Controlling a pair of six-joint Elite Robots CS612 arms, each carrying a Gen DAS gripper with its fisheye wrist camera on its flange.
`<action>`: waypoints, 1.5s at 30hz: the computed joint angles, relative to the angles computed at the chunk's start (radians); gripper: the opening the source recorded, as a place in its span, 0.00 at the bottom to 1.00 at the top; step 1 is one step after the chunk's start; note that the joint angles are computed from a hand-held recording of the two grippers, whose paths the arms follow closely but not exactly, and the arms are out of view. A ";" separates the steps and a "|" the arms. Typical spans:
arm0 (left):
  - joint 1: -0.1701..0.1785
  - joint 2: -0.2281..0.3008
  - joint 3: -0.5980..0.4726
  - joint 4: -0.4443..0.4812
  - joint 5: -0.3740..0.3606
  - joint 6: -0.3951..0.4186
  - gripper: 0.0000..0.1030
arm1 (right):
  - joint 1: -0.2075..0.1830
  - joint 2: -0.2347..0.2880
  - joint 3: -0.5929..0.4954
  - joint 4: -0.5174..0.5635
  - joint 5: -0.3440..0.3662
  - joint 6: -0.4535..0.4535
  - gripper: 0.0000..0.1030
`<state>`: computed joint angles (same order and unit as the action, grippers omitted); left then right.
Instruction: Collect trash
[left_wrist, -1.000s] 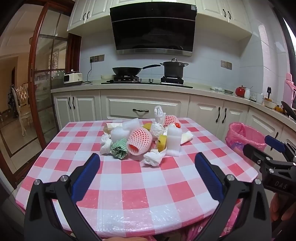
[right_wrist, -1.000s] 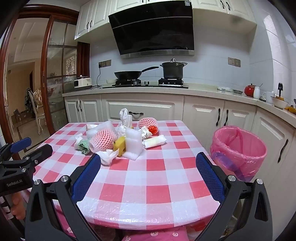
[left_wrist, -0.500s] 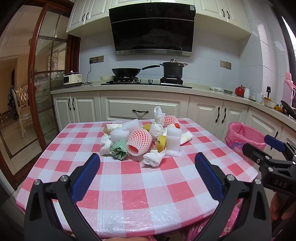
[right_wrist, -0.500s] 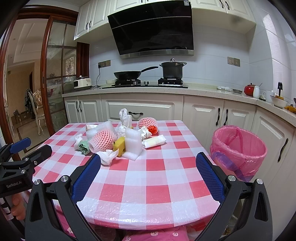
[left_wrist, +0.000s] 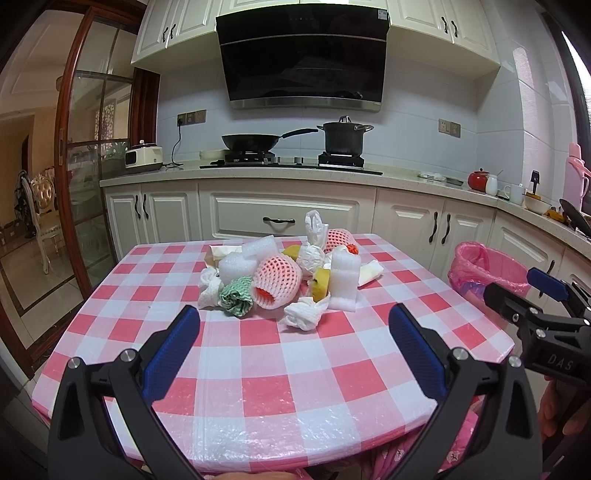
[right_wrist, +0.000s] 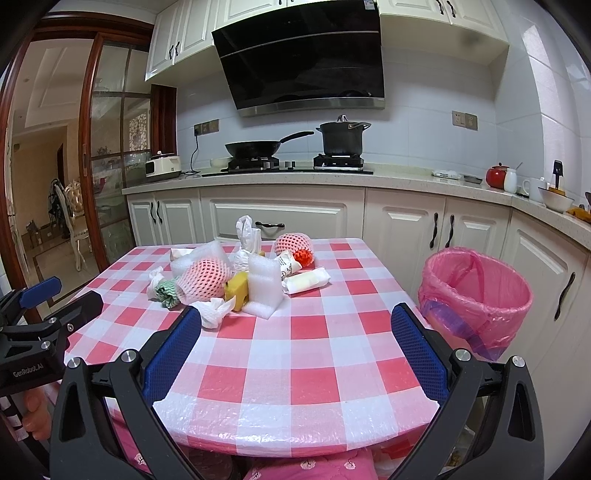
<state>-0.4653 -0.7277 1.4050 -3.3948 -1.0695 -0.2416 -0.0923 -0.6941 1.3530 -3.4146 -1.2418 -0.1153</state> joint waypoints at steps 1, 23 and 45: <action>0.000 0.000 0.000 0.001 0.001 -0.001 0.96 | -0.001 0.000 -0.001 0.002 0.001 -0.001 0.93; 0.001 -0.006 0.013 -0.009 -0.016 -0.010 0.96 | -0.005 0.002 0.000 0.002 0.000 0.016 0.93; 0.006 -0.001 0.015 -0.033 -0.031 -0.017 0.96 | -0.006 0.001 0.000 0.003 0.001 0.018 0.93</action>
<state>-0.4592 -0.7289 1.4198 -3.4274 -1.1008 -0.2586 -0.0978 -0.6933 1.3528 -3.4116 -1.2410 -0.0973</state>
